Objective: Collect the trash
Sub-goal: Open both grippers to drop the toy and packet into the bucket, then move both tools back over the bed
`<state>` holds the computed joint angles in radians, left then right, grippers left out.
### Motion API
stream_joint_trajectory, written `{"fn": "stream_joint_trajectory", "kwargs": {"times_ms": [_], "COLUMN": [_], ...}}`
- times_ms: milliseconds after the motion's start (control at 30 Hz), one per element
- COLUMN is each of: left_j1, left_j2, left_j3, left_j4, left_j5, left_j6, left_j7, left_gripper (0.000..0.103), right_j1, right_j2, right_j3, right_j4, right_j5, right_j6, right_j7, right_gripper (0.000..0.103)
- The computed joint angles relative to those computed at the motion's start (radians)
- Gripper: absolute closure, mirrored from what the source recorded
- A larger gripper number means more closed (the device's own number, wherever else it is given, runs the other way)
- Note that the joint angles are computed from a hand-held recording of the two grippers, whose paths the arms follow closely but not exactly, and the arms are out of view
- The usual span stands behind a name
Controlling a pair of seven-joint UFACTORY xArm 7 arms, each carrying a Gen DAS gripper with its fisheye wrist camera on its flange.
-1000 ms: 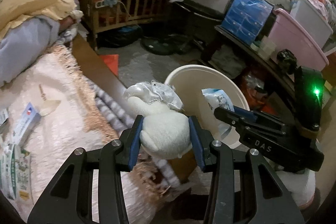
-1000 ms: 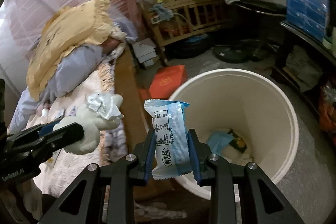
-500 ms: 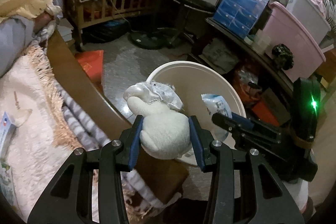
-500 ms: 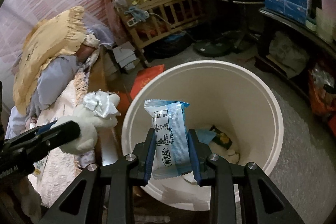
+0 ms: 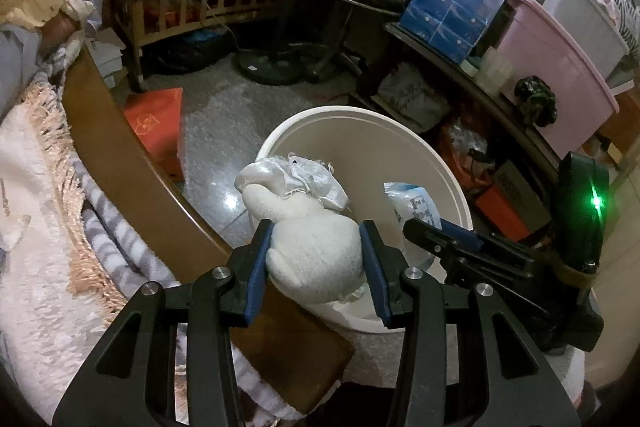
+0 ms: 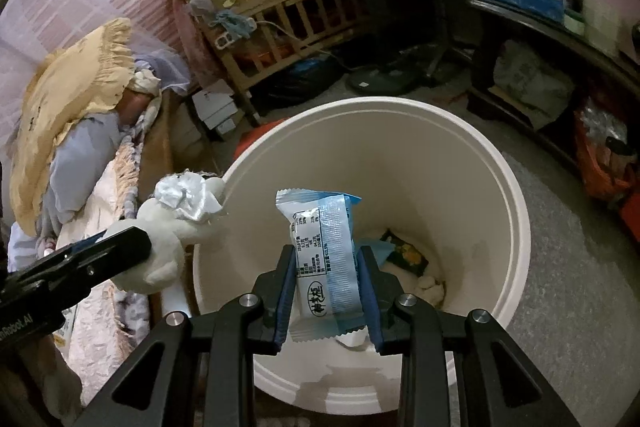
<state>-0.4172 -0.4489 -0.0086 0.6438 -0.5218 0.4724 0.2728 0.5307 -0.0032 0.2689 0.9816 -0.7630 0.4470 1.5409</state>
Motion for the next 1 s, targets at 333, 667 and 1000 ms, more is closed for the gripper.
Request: {"fn": "stream_joint_trajectory", "kwargs": {"times_ms": [333, 667, 1000], "left_j1": [-0.014, 0.099, 0.218], "left_j2": [0.050, -0.085, -0.285], "left_j3": [0.013, -0.038, 0.018], "left_j4": [0.023, -0.051, -0.154], "left_j5": [-0.071, 0.119, 0.290], "left_j6": [-0.001, 0.019, 0.068], "left_j7": [0.038, -0.070, -0.148], "left_gripper": [0.054, 0.052, 0.052], "right_j1": [-0.005, -0.010, 0.069], "right_j2": [-0.005, 0.001, 0.097], "right_j3": [-0.001, 0.001, -0.011], "right_j4": [-0.005, -0.001, 0.124], "right_j5": [-0.005, 0.018, -0.055], "right_j6": [0.039, 0.027, 0.035], "right_j7": [0.053, 0.033, -0.016], "right_gripper": [0.059, 0.059, 0.058]}}
